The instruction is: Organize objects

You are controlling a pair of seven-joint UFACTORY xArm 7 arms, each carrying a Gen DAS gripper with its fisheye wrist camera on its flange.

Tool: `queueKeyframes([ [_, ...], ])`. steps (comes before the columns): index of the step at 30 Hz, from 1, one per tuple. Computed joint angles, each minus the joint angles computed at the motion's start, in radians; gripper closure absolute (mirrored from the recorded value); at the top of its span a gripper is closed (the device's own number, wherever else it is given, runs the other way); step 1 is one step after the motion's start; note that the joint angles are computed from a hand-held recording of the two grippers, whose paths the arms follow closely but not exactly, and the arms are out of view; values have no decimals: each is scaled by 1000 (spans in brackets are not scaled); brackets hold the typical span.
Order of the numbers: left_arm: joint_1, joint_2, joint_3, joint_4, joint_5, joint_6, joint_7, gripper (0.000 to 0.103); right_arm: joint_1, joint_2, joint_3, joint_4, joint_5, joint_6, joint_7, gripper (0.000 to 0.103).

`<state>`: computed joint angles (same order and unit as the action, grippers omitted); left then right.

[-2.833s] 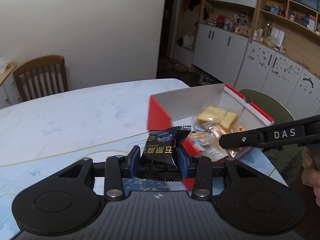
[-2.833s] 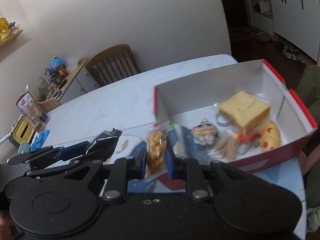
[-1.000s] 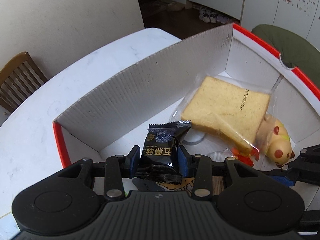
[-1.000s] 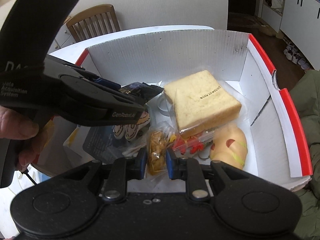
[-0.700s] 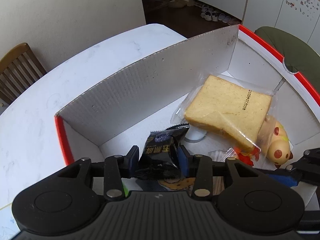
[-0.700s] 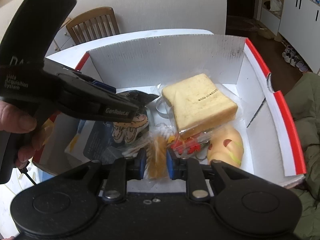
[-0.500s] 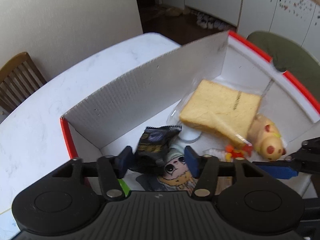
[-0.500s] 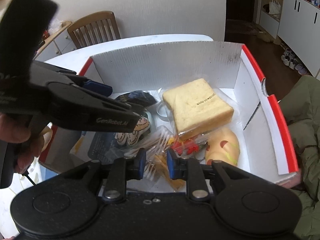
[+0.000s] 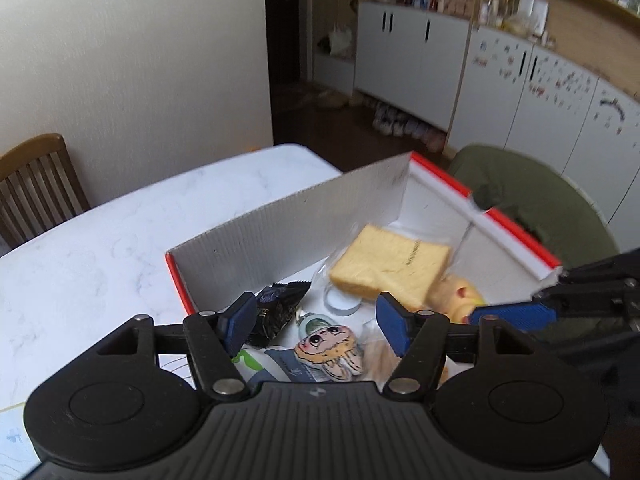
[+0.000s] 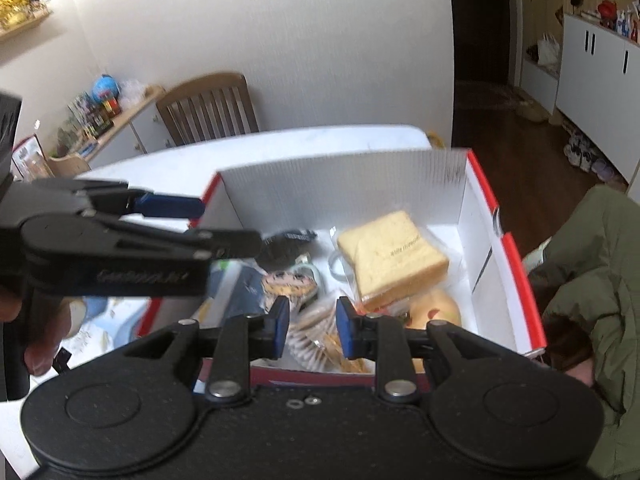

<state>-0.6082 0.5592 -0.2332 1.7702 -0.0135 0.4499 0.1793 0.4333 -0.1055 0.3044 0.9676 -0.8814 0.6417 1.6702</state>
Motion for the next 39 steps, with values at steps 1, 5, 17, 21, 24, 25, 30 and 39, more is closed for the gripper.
queueKeyframes([
  [1, 16, -28, -16, -40, -17, -24, 14, 38, 0, -6, 3, -1, -15, 3, 11, 77],
  [5, 70, -127, -67, -178, -88, -104, 66, 38, 3, -23, 22, 3, -66, 37, 51, 75],
  [17, 182, -335, -170, -445, -354, -250, 256, 23, 37, -68, 81, -3, -176, 139, 138, 30],
  [21, 157, -377, -142, -488, -360, -261, 263, 21, 51, -73, 97, -2, -187, 166, 155, 22],
  [24, 159, -404, -144, -519, -406, -270, 298, 14, 61, -75, 108, -2, -201, 186, 189, 17],
  [25, 155, -414, -140, -530, -413, -275, 302, 13, 64, -78, 109, -5, -206, 189, 202, 14],
  [30, 141, -448, -126, -574, -460, -293, 332, 0, 79, -89, 128, -14, -243, 226, 266, 2],
  [39, 107, -475, -84, -616, -428, -300, 282, 0, 113, -81, 143, -6, -258, 283, 305, 1],
])
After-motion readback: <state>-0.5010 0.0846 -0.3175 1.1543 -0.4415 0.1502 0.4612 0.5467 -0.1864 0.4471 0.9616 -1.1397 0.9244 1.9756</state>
